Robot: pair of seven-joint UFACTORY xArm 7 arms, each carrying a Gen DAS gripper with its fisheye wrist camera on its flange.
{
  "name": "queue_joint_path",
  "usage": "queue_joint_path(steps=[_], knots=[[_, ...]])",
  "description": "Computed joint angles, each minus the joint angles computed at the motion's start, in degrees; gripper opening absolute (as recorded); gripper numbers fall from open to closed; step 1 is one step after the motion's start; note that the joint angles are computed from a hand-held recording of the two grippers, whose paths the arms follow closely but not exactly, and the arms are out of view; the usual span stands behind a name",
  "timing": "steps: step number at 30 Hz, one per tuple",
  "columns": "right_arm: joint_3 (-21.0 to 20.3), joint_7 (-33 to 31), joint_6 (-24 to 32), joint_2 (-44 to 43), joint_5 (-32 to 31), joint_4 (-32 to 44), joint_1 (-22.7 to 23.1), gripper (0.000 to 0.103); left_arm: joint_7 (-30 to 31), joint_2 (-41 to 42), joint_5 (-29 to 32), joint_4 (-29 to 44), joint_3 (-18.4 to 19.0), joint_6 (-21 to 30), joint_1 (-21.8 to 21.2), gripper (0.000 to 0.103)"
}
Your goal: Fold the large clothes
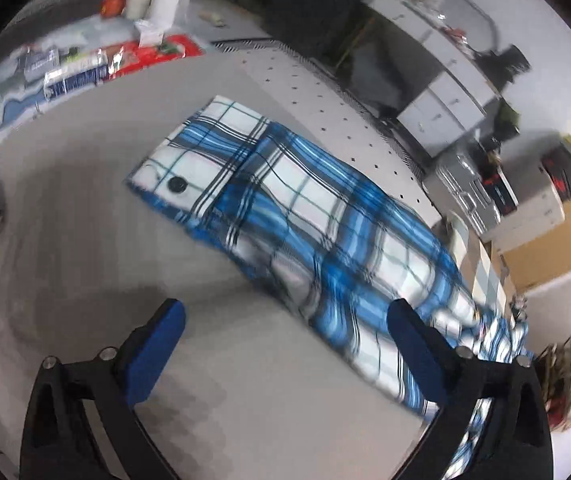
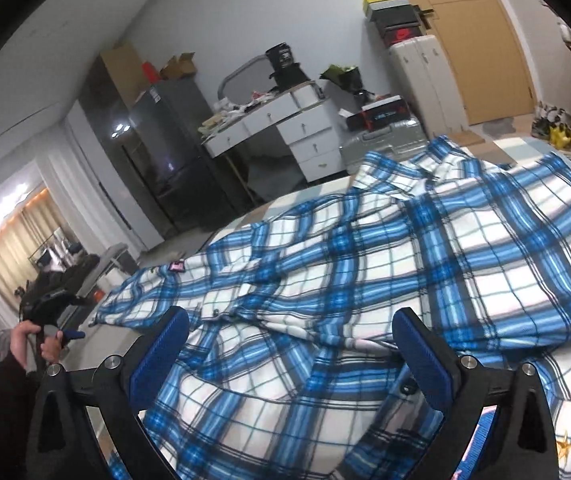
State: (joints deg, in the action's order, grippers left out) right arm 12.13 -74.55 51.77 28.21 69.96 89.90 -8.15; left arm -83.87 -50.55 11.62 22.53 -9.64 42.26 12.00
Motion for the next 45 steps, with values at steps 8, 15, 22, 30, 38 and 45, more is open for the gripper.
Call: queue_joint_path(steps=[8, 15, 22, 30, 38, 45], knots=[[-0.08, -3.36, 1.93, -1.24, 6.81, -1.70, -2.52, 0.103, -0.71, 11.53, 4.98, 12.24, -2.86, 14.75, 3.05, 0.062], [-1.54, -4.52, 4.62, -2.79, 8.93, -3.54, -2.77, 0.103, -4.85, 15.18, 11.14, 16.49, -4.23, 22.68, -1.15, 0.002], [-3.70, -6.49, 7.61, -5.90, 11.86, -6.36, -4.19, 0.103, -6.45, 17.57, 23.10, 28.38, -9.31, 31.88, -4.91, 0.000], [-6.27, -6.72, 10.84, -8.39, 13.60, -8.87, -5.61, 0.103, -1.89, 32.20, 43.28, 52.60, -21.44, 34.62, -10.42, 0.000], [-8.24, -2.24, 9.24, -6.96, 11.24, -8.12, -6.89, 0.103, 8.77, 64.77, 58.07, 82.34, -25.20, 18.10, -22.41, 0.000], [-9.37, 0.73, 4.28, -6.66, 8.72, -7.90, -8.95, 0.103, 24.77, 93.48, 44.56, 103.58, -28.65, 1.31, -26.21, 0.000]])
